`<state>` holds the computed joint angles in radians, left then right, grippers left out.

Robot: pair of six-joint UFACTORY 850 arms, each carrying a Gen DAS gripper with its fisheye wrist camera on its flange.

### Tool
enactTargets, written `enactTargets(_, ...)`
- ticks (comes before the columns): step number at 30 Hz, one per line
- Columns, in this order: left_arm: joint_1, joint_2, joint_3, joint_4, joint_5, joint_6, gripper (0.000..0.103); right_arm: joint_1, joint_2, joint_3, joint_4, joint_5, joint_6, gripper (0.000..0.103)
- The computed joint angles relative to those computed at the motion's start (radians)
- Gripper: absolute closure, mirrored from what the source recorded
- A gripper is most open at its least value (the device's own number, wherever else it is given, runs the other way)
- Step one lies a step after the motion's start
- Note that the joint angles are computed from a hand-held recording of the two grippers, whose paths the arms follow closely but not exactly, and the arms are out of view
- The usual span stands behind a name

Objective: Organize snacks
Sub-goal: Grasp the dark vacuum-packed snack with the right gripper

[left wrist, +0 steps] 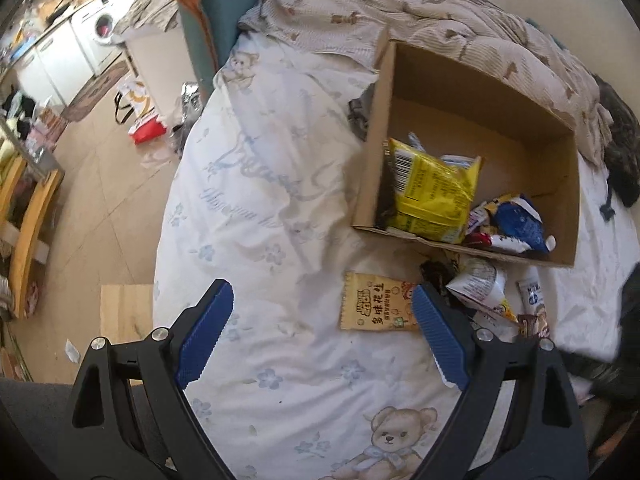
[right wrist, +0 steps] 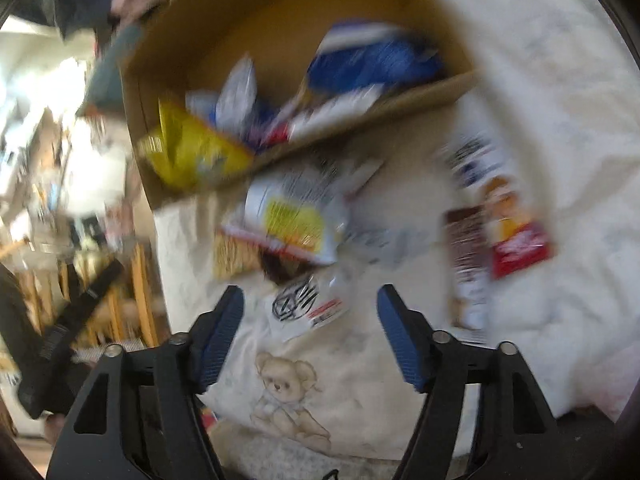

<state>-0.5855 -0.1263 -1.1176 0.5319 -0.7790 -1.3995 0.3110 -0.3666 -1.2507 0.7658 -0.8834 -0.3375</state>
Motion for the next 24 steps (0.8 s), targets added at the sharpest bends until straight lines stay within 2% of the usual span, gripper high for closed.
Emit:
enactTargets(2, 0.011, 0.015, 0.015, -0.008, 0.012, -0.012, 0.014, 0.047, -0.03, -0.029, -0.075, 0.024, 0.04, 0.017)
enactTargets(7, 0.034, 0.044, 0.045, -0.024, 0.035, -0.024, 0.014, 0.122, -0.104, -0.094, -0.138, 0.054, 0.094, 0.016)
enactTargets(10, 0.042, 0.052, 0.057, -0.024, 0.04, -0.025, 0.014, 0.165, -0.135, -0.124, -0.241, 0.127, 0.169, 0.016)
enactTargets(15, 0.059, 0.068, 0.079, -0.069, 0.072, 0.0, 0.014, 0.185, -0.175, -0.153, -0.275, 0.158, 0.189, 0.015)
enactTargets(18, 0.063, 0.077, 0.083, -0.082, 0.096, 0.001, 0.014, 0.189, -0.162, -0.146, -0.286, 0.17, 0.172, 0.033)
enactTargets(20, 0.06, 0.076, 0.078, -0.075, 0.098, -0.002, 0.014, 0.186, -0.154, -0.137, -0.263, 0.164, 0.137, 0.036)
enactTargets(21, 0.057, 0.076, 0.074, -0.068, 0.096, -0.006, 0.014, 0.187, -0.151, -0.133, -0.251, 0.153, 0.111, 0.041)
enactTargets(24, 0.054, 0.077, 0.071, -0.063, 0.097, -0.015, 0.014, 0.198, -0.135, -0.114, -0.214, 0.126, 0.014, 0.042)
